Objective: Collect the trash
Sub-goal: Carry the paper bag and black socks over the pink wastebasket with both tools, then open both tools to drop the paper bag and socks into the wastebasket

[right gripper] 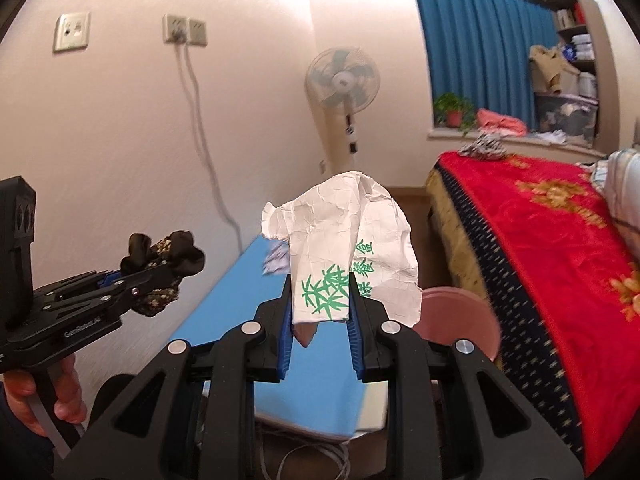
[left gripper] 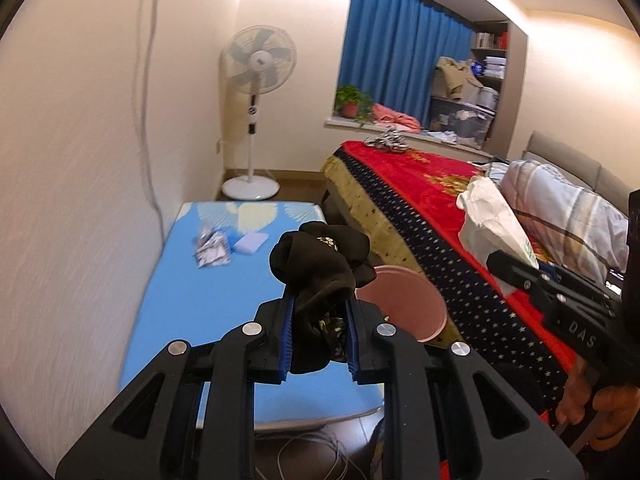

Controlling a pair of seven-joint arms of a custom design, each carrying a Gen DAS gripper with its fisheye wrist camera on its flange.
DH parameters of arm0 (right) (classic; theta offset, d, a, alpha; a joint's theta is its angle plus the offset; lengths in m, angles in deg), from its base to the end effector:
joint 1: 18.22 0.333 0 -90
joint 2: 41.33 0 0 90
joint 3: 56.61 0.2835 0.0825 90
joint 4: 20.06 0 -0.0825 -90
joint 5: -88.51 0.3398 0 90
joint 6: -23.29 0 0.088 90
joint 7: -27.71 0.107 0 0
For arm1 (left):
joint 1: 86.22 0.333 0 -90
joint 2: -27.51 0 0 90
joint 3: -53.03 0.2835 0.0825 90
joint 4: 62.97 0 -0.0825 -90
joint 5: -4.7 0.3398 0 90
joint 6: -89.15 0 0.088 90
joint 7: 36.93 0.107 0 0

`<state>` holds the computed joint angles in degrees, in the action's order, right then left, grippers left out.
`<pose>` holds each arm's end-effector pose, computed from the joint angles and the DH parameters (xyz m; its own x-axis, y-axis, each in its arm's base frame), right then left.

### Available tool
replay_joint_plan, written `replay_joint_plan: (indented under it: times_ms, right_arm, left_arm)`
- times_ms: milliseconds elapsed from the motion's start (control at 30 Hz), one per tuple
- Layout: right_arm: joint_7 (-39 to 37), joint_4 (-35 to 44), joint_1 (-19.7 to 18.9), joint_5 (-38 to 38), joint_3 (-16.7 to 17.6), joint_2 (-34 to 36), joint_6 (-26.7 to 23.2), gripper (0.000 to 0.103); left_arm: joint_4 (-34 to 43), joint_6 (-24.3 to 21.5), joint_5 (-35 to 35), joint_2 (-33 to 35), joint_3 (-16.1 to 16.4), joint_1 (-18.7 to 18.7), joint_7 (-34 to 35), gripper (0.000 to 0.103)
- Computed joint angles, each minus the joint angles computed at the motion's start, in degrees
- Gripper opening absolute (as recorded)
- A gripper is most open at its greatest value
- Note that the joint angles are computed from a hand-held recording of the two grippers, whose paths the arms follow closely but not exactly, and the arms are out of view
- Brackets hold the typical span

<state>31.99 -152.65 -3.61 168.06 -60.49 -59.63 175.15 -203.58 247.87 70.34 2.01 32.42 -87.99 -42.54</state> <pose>0.4564 0.0571 0.5112 0.6216 -0.7718 -0.1339 -0.4146 -0.1790 -0.8922 0.3765 -0.2102 0.4966 0.2075 -0.9688 0.1355 -0.4629 -0.2192 -0.8589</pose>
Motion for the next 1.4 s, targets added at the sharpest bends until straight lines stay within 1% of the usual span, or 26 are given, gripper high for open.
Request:
replay_joint_plan:
  times_ms: [100, 167, 300, 367, 433, 533, 633, 700, 733, 800, 833, 867, 900, 1000, 1033, 1067, 1100, 1133, 1167, 1200, 1233, 1267, 1367, 1400]
  right_arm:
    - [-0.37, 3.74, -0.91, 0.56, -0.74, 2.74, 1.08, 0.024]
    - [-0.37, 6.01, -1.69, 0.64, -0.85, 4.82, 1.79, 0.024]
    - [0.10, 11.92, -3.74, -0.04, -0.48, 11.40, 4.02, 0.024]
    - [1.14, 15.02, -4.91, -0.84, 0.05, 15.23, 5.18, 0.024]
    - [2.98, 18.46, -6.36, -2.56, 0.73, 19.42, 5.91, 0.024]
    - [5.96, 23.54, -8.46, -6.12, 2.19, 26.11, 7.35, 0.025]
    - [11.47, 29.52, -9.76, -12.59, 3.21, 34.01, 8.08, 0.025]
    - [15.08, 32.59, -10.28, -16.39, 3.71, 38.01, 8.03, 0.025]
    - [17.23, 34.39, -10.53, -18.57, 3.79, 40.36, 7.35, 0.025]
    - [21.20, 38.14, -10.87, -22.41, 3.94, 45.16, 6.61, 0.025]
    - [22.73, 39.45, -10.99, -23.98, 4.11, 46.90, 6.52, 0.025]
    - [24.64, 41.41, -11.08, -25.82, 4.11, 49.25, 6.08, 0.025]
    - [26.71, 43.25, -11.05, -27.71, 4.00, 51.44, 5.74, 0.026]
    - [32.17, 47.87, -11.33, -32.50, 3.93, 56.56, 4.49, 0.027]
    - [34.02, 49.63, -11.44, -34.17, 3.83, 58.26, 3.79, 0.028]
    - [35.63, 51.14, -11.48, -35.68, 3.87, 59.58, 3.46, 0.032]
    - [37.09, 52.37, -11.48, -37.04, 3.95, 60.85, 3.56, 0.037]
    - [38.59, 53.74, -11.49, -38.38, 4.02, 62.12, 3.64, 0.042]
    - [39.63, 54.60, -11.79, -39.26, 4.42, 63.11, 3.74, 0.057]
    - [40.62, 55.08, -12.01, -40.02, 4.79, 63.87, 4.37, 0.069]
    - [41.32, 54.91, -12.20, -40.62, 5.17, 64.24, 5.65, 0.071]
    - [41.43, 53.74, -12.44, -41.00, 5.80, 63.96, 7.34, 0.071]
    - [42.88, 52.09, -13.07, -43.40, 6.93, 63.49, 8.60, 0.076]
    - [42.93, 51.38, -13.75, -43.70, 7.86, 62.95, 8.89, 0.077]
  left_arm:
    - [4.80, 1.84, 2.51, 4.25, -0.12, 0.78, 0.45, 0.021]
    - [9.21, 3.15, 5.33, 8.81, 0.14, 1.12, 0.48, 0.021]
    - [18.51, 4.75, 9.31, 18.76, 1.78, -0.69, 1.01, 0.021]
    - [23.63, 7.31, 11.58, 24.81, 3.28, -1.64, 1.09, 0.021]
    - [28.30, 8.37, 10.68, 30.68, 4.72, -2.87, 3.91, 0.021]
    - [34.94, 11.02, 6.20, 39.66, 6.37, -4.04, 10.10, 0.021]
    - [42.09, 11.17, 0.78, 48.33, 6.99, -4.97, 18.03, 0.021]
    - [46.92, 9.75, -3.90, 53.72, 6.40, -5.27, 24.36, 0.021]
    - [50.11, 9.17, -6.70, 57.46, 5.71, -5.15, 27.98, 0.021]
    - [54.43, 7.85, -11.19, 62.06, 4.79, -5.18, 33.19, 0.022]
    - [57.87, 6.50, -14.45, 65.88, 3.37, -4.77, 37.38, 0.022]
    - [60.37, 5.37, -16.67, 68.28, 2.65, -4.80, 40.20, 0.022]
    - [63.42, 3.75, -18.76, 71.13, 2.13, -5.06, 43.00, 0.022]
    - [70.07, 0.48, -23.60, 76.81, 1.54, -5.99, 48.94, 0.023]
    - [73.12, -0.98, -25.37, 79.29, 1.31, -6.38, 51.02, 0.026]
    - [75.60, -1.97, -26.81, 80.98, 1.28, -6.83, 52.60, 0.027]
    - [77.37, -2.77, -27.83, 82.16, 1.85, -7.42, 53.38, 0.033]
    - [79.50, -4.02, -28.93, 83.62, 2.43, -8.09, 54.25, 0.052]
    - [81.54, -5.13, -30.00, 84.73, 2.96, -8.65, 55.15, 0.063]
    - [82.09, -5.41, -30.38, 84.95, 4.29, -9.41, 54.70, 0.077]
    - [82.15, -5.69, -30.42, 84.78, 6.09, -10.36, 53.62, 0.082]
    - [81.90, -5.96, -30.81, 84.51, 7.32, -10.96, 53.09, 0.084]
    - [78.82, -5.28, -32.86, 82.48, 9.09, -11.37, 52.96, 0.085]
    - [77.36, -4.79, -33.41, 81.41, 9.74, -11.49, 52.87, 0.085]
